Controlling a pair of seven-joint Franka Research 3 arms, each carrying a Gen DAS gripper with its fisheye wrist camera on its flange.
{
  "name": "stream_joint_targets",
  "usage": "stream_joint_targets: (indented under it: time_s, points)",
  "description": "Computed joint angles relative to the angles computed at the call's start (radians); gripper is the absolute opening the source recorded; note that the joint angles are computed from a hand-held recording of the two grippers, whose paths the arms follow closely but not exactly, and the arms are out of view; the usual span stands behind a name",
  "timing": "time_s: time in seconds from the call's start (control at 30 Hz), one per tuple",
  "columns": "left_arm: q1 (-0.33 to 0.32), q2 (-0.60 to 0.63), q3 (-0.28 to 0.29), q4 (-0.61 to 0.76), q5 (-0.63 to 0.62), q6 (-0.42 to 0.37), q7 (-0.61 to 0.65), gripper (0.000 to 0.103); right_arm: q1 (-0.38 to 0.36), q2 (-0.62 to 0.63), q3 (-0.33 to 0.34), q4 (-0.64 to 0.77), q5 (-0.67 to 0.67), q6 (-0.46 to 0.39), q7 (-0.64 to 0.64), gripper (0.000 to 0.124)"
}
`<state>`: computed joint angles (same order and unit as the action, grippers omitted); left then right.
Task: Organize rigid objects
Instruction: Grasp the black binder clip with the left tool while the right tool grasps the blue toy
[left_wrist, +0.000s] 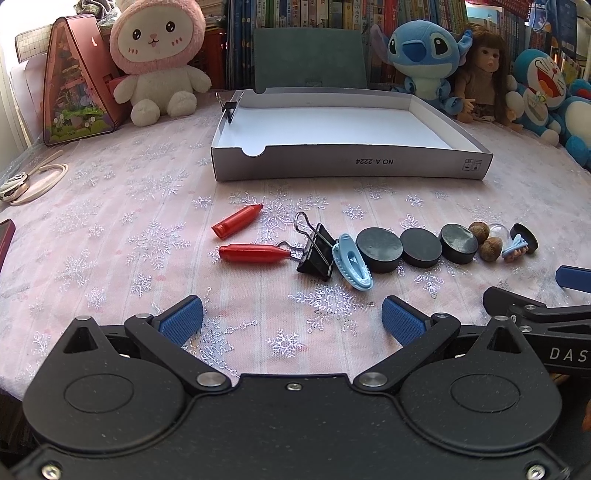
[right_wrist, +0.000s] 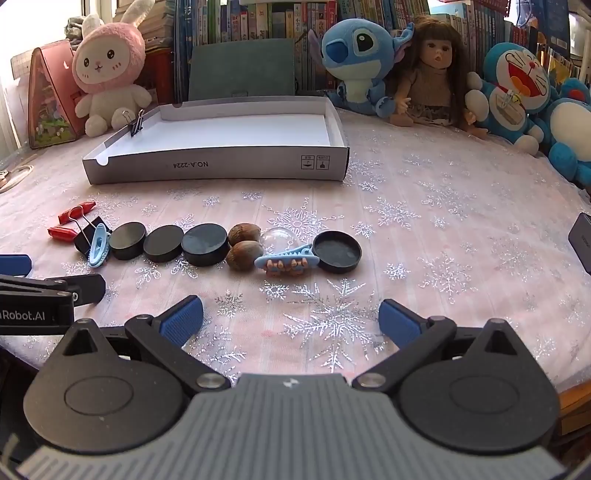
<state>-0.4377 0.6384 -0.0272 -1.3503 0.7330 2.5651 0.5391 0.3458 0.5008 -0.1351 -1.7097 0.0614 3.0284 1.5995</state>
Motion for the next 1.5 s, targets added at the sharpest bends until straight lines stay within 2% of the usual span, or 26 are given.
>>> stream_joint_targets:
  time_s: [0.1, 0.17, 0.37, 0.47, 0.5, 0.57, 0.67, 0.8, 1.03, 1.1, 1.4, 1.5]
  points:
    - [-0.008, -0.008, 0.011, -0.017, 0.02, 0.015, -0.023, 0.103, 0.022, 0.002, -0.023, -0.002, -0.004, 0.01, 0.02, 0.103]
    - [-0.007, -0.011, 0.011, -0.024, 0.027, 0.024, -0.032, 0.1, 0.001, -0.007, 0.001, -0.01, 0.002, 0.014, 0.002, 0.103]
    - [-0.003, -0.041, 0.017, -0.068, 0.068, 0.076, -0.056, 0.068, -0.019, 0.003, 0.031, -0.02, 0.026, 0.072, -0.057, 0.1]
    - [0.014, -0.055, 0.005, -0.09, 0.059, 0.112, -0.049, 0.048, -0.054, 0.006, 0.078, -0.032, 0.059, 0.141, -0.11, 0.093]
    - [0.019, -0.058, 0.001, -0.094, 0.051, 0.12, -0.046, 0.045, -0.073, 0.006, 0.103, -0.034, 0.077, 0.148, -0.127, 0.092]
    - [0.025, -0.062, -0.002, -0.1, 0.04, 0.135, -0.042, 0.041, -0.079, 0.004, 0.113, -0.031, 0.102, 0.139, -0.149, 0.087]
    - [0.032, -0.07, -0.008, -0.114, 0.021, 0.155, -0.038, 0.037, -0.054, 0.002, 0.084, -0.028, 0.12, 0.133, -0.16, 0.079]
    - [0.036, -0.07, -0.008, -0.119, -0.004, 0.178, -0.029, 0.034, -0.101, -0.004, 0.141, -0.025, 0.154, 0.108, -0.203, 0.073]
    - [0.016, -0.048, 0.027, -0.081, 0.036, 0.182, -0.058, 0.026, -0.101, 0.002, 0.148, -0.018, 0.179, 0.12, -0.24, 0.061]
    - [0.013, -0.039, 0.032, -0.065, 0.045, 0.177, -0.055, 0.024, -0.139, 0.002, 0.194, -0.015, 0.202, 0.115, -0.262, 0.058]
    - [0.036, 0.012, 0.015, -0.002, 0.004, 0.199, 0.008, 0.015, -0.107, 0.013, 0.157, 0.004, 0.213, 0.111, -0.273, 0.05]
    - [0.025, 0.032, 0.027, 0.025, -0.005, 0.185, 0.027, 0.013, -0.102, 0.019, 0.151, 0.012, 0.211, 0.109, -0.272, 0.047]
